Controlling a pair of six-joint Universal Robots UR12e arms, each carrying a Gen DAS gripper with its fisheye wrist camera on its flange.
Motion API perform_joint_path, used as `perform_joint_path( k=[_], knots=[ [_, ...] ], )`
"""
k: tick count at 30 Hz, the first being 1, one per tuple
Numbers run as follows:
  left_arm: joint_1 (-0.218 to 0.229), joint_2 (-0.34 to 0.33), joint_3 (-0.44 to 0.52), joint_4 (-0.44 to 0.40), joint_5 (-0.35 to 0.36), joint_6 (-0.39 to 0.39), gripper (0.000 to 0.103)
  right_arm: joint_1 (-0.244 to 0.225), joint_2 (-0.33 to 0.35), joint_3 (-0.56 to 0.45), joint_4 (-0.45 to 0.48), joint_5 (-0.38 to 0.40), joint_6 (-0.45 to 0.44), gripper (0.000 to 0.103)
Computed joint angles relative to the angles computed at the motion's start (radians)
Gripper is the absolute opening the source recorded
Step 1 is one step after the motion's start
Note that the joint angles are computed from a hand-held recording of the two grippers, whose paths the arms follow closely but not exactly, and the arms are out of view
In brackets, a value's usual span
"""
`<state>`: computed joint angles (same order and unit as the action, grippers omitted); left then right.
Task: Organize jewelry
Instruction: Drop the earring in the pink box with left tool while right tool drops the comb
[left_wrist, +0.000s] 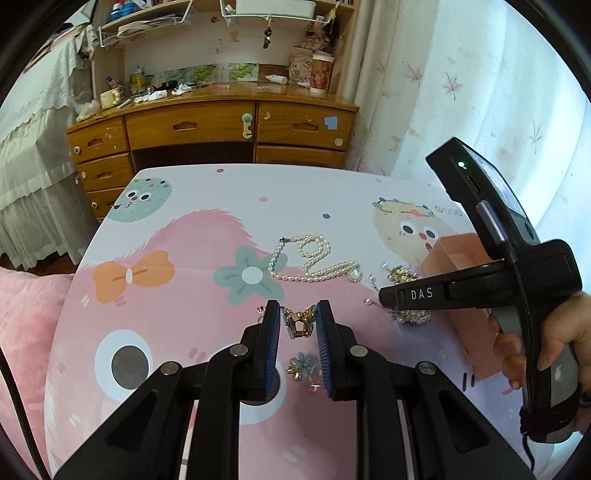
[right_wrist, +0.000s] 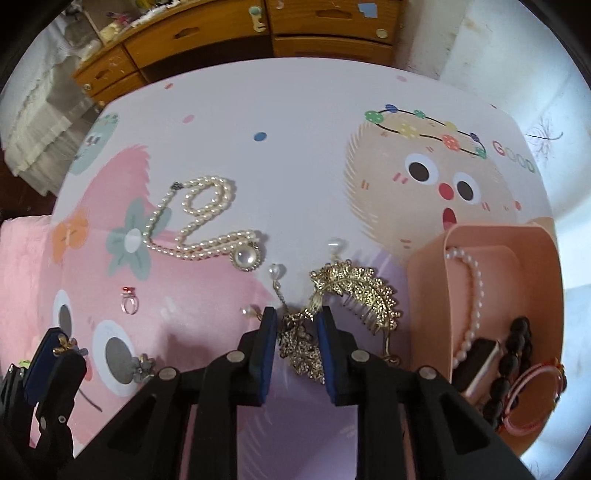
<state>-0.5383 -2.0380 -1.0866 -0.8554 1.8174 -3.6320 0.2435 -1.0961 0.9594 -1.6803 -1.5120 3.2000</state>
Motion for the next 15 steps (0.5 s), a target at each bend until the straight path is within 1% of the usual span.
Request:
perform_joint_path(
  k=[3, 5, 7, 11, 12, 15],
  knots=[
    [-0.007, -0.005, 0.011, 0.004, 0.01, -0.019, 0.018, -0.024, -0.029, 0.037, -0.018, 0.091, -0.012, 0.022],
    [-0.012, -0.009, 0.02, 0.005, 0.013, -0.028, 0.018, -0.032, -0.039, 0.046, -0.03, 0.132, -0.037, 0.021],
    [-0.016, -0.015, 0.033, 0.0, 0.01, -0.042, 0.018, -0.043, -0.06, 0.067, -0.053, 0.188, -0.103, 0.022],
    [-0.024, -0.027, 0.056, -0.003, 0.009, -0.058, 0.018, -0.061, -0.094, 0.103, -0.114, 0.28, -0.182, 0.022],
    [-0.025, -0.029, 0.06, 0.0, 0.004, -0.056, 0.018, -0.061, -0.099, 0.108, -0.131, 0.293, -0.195, 0.022],
    [-0.031, -0.04, 0.078, 0.013, 0.0, -0.039, 0.018, -0.08, -0.148, 0.165, -0.212, 0.33, -0.267, 0.022]
  ],
)
